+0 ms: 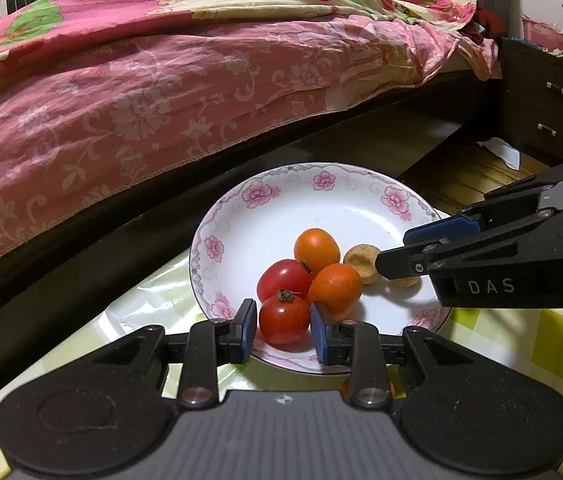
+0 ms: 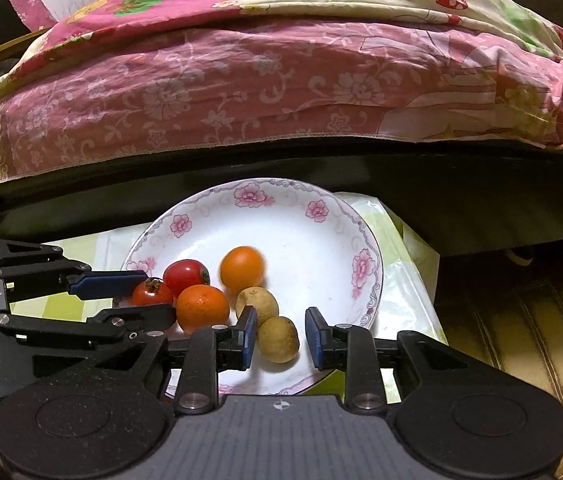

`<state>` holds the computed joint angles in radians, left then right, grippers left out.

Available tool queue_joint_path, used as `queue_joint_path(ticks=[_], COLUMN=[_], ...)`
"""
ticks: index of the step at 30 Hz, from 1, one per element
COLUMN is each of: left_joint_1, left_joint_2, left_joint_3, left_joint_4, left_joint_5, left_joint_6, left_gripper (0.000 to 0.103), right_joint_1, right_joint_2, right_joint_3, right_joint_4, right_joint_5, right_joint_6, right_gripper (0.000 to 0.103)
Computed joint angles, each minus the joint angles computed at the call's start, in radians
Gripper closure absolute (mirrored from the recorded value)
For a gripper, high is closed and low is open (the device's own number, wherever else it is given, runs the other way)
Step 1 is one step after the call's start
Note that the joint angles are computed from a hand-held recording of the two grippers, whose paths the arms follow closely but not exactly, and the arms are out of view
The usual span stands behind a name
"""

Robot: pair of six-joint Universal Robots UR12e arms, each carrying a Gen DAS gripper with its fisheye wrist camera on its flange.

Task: Organize fruits
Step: 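Lower the cherry tomato and longan into the plate and open both tools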

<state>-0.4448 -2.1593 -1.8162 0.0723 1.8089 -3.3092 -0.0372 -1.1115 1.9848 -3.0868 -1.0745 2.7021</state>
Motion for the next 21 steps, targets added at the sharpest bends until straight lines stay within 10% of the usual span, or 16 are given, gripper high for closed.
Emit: queue_joint_path(ticks=[21], left_joint_1=[-0.007], left_joint_2=[0.081], left_joint_3=[-0.091], left_joint_4=[-0.002], left_joint_5=[-0.043], left_joint_6=[-0.017], left_gripper=[0.062], right_joint_1=[-0.009], right_joint_2=[-0.054], right_joint_3=[0.047], right_joint_4=[0.007], right_joint_5=[0.038], right_joint_6=[-0.006], right_gripper=[0.078])
